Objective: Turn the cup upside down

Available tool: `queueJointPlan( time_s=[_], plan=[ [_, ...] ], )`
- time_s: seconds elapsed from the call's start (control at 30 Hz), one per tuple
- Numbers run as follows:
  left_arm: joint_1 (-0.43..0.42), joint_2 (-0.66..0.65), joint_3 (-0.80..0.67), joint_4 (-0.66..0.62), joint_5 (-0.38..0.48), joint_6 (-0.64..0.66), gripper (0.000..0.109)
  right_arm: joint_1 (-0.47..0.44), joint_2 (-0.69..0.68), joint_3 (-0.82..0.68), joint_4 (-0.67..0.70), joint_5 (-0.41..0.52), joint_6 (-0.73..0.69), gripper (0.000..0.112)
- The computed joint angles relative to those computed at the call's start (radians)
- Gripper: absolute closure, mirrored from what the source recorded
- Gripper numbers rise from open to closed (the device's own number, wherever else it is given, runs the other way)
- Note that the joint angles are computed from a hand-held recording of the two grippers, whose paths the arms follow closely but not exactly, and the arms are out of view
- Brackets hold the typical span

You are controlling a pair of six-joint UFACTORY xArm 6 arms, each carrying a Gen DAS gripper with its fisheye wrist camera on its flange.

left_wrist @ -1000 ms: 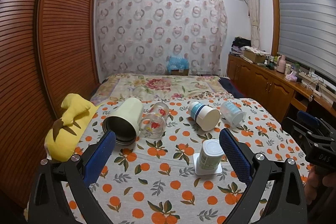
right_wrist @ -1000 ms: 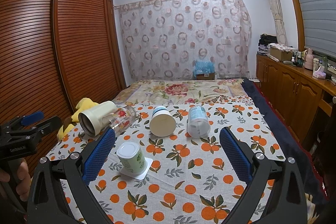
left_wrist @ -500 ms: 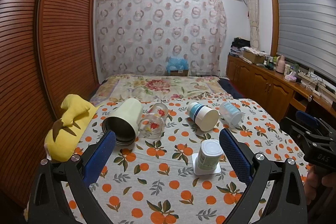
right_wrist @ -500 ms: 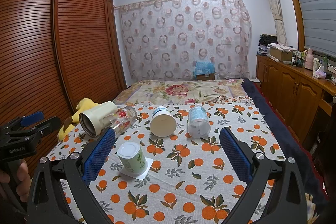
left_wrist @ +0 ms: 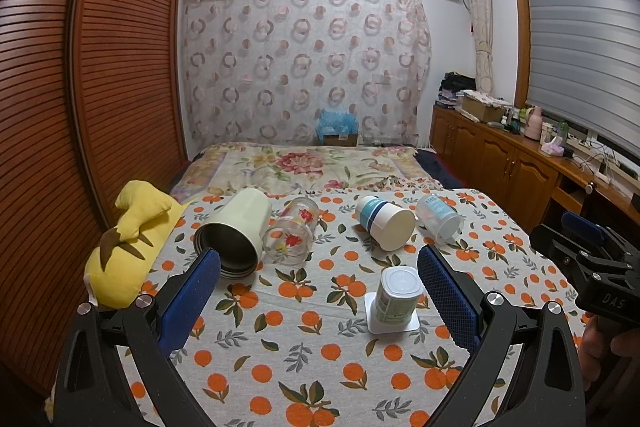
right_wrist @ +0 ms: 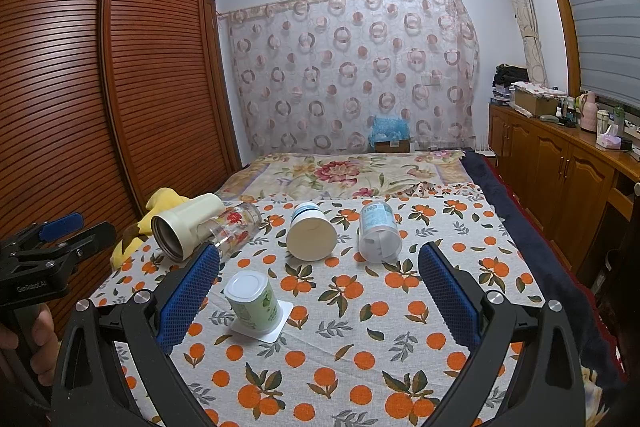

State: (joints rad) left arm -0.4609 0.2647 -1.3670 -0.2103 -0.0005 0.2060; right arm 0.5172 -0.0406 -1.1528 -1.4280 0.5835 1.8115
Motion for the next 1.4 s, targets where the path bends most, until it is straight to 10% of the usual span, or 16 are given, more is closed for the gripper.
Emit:
queueJointPlan(
  time_s=[1.4],
  plan=[
    [-0.003,-0.004,0.009,0.016,-0.011,-0.018,0.013,-0.001,-0.003,0.005,-0.006,-0.001,0.006,0.012]
  ],
)
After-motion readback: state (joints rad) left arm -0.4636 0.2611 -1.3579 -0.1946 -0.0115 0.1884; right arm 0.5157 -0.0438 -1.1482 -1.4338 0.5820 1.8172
